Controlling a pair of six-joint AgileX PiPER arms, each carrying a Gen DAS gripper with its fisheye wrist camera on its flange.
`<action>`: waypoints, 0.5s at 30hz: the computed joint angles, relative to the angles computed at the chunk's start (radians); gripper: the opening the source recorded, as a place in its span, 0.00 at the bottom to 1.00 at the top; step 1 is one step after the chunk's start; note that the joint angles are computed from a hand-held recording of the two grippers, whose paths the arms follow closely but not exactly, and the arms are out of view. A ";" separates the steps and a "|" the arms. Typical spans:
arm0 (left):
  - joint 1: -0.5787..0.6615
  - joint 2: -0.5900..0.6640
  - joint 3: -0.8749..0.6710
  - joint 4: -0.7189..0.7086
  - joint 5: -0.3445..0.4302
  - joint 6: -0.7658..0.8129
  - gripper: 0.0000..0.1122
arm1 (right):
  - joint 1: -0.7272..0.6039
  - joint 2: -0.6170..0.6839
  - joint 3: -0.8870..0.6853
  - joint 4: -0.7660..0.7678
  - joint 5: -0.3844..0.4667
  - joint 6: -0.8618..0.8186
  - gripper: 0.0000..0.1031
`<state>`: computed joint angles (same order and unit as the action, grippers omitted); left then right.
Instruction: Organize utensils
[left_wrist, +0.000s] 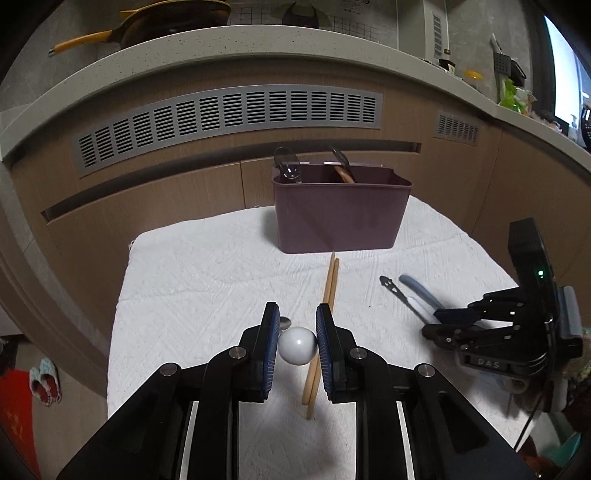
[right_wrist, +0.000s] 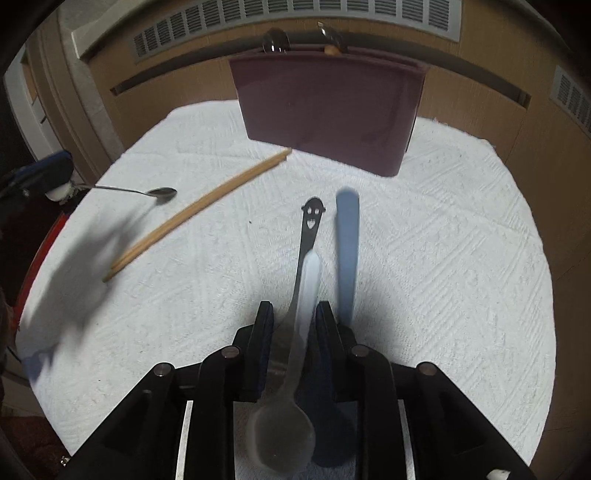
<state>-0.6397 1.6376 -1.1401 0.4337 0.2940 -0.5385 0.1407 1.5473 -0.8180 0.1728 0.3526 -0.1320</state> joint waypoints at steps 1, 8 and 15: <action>0.008 0.001 -0.002 -0.056 -0.010 0.053 0.18 | 0.001 0.003 -0.006 -0.010 0.005 0.012 0.22; 0.016 -0.004 -0.006 -0.189 -0.024 0.169 0.18 | 0.019 -0.065 -0.025 -0.074 0.051 0.108 0.08; 0.012 -0.041 -0.013 -0.270 -0.009 0.237 0.18 | -0.010 -0.177 -0.035 0.060 0.077 0.001 0.08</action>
<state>-0.6277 1.5966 -1.1531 0.1635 0.2854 -0.3020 0.1309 1.3703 -0.8527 0.2327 0.4301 -0.1308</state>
